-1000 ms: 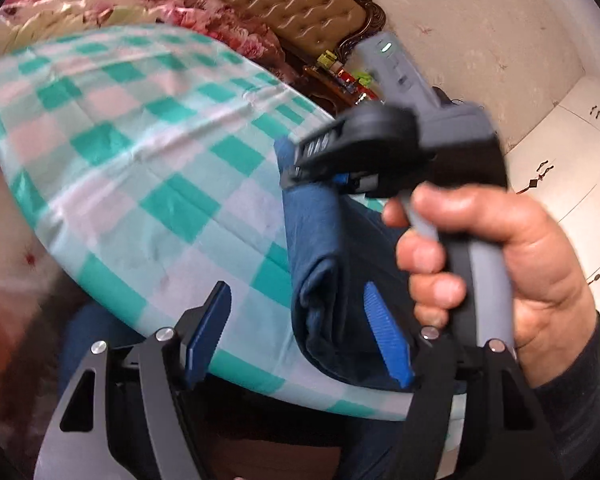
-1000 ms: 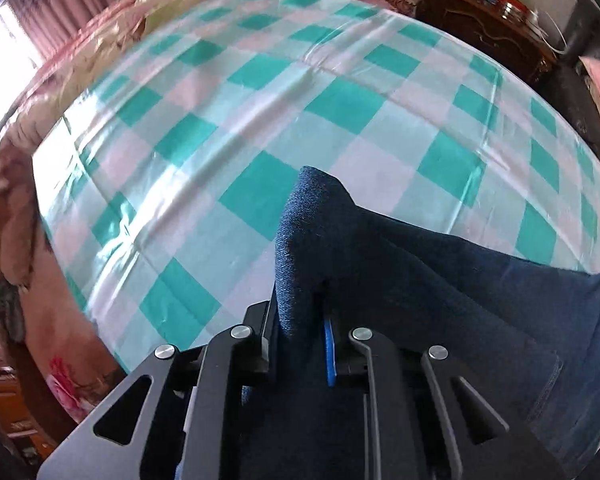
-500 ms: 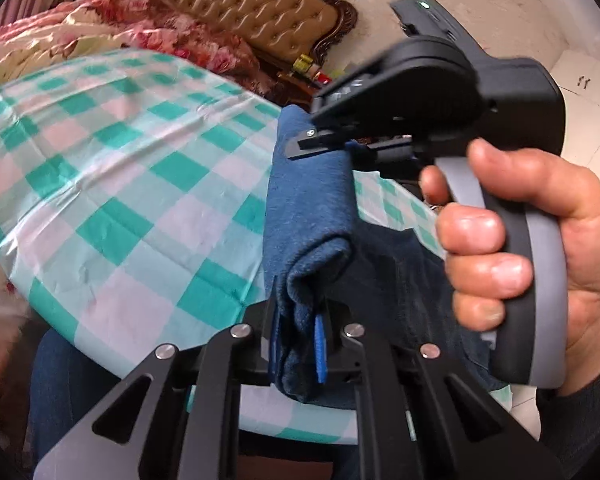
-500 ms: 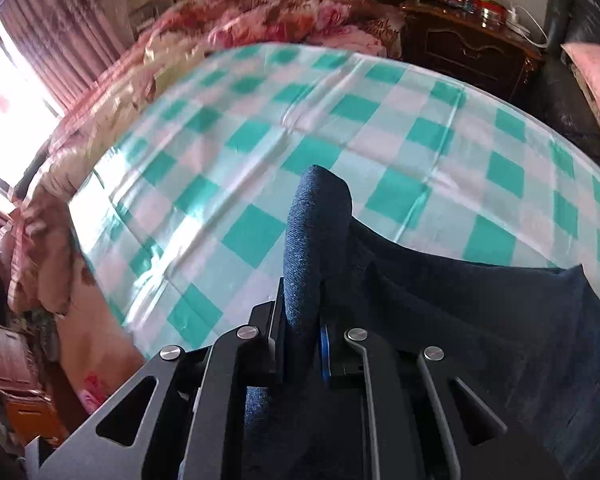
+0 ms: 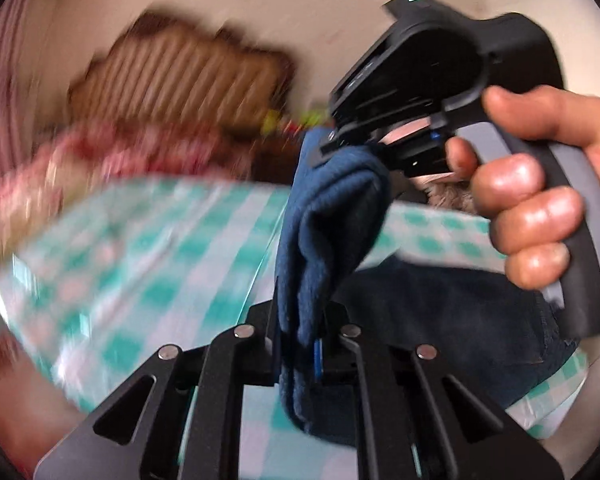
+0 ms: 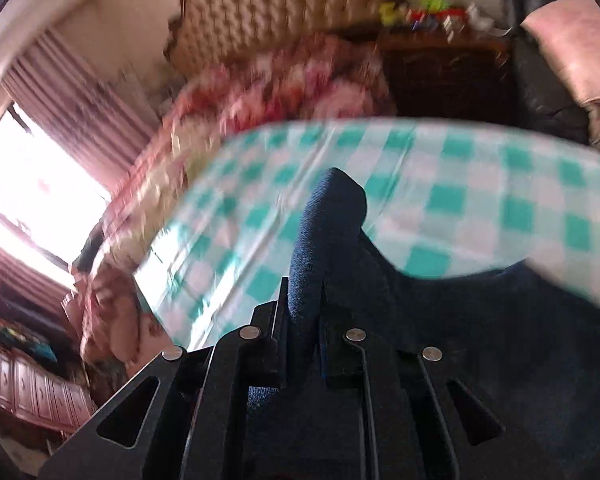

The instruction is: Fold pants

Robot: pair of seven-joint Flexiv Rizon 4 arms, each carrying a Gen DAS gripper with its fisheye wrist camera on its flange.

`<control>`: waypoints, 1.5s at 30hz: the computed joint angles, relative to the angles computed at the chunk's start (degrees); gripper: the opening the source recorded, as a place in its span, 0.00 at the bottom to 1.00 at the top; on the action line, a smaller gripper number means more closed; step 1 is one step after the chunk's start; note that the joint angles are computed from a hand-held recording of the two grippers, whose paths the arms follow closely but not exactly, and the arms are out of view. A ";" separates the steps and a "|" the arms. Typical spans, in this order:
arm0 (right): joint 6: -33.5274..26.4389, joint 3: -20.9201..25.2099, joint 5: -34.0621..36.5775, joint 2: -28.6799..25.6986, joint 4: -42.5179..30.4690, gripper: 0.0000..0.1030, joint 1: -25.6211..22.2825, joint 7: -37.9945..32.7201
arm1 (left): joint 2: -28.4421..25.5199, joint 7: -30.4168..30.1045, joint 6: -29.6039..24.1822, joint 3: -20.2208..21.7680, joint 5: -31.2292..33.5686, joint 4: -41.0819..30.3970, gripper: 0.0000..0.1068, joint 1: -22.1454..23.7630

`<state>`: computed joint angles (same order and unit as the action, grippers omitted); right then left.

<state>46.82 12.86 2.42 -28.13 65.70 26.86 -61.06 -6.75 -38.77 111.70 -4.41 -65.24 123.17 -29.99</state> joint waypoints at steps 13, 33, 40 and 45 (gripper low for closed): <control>8.56 -3.36 23.55 19.78 35.01 0.12 -20.56 -16.43 | -24.73 22.18 7.57 4.39 1.50 -15.88 0.15 -25.74; -2.07 -4.44 19.66 12.94 28.21 0.35 -22.08 -24.44 | -35.67 36.43 28.60 -4.35 6.44 -20.44 0.11 -22.83; -4.30 -3.45 19.33 14.74 26.03 0.13 -22.98 -27.76 | -34.50 37.94 32.92 -7.08 7.99 -20.61 0.09 -21.62; -3.15 -4.75 20.91 18.95 27.71 0.13 -24.09 -28.24 | -35.12 41.39 32.97 -8.04 10.51 -24.07 0.09 -22.27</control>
<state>43.67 8.11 23.34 -9.18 93.40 2.77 -89.30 -41.87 2.62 144.67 -12.45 -54.72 99.10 -52.26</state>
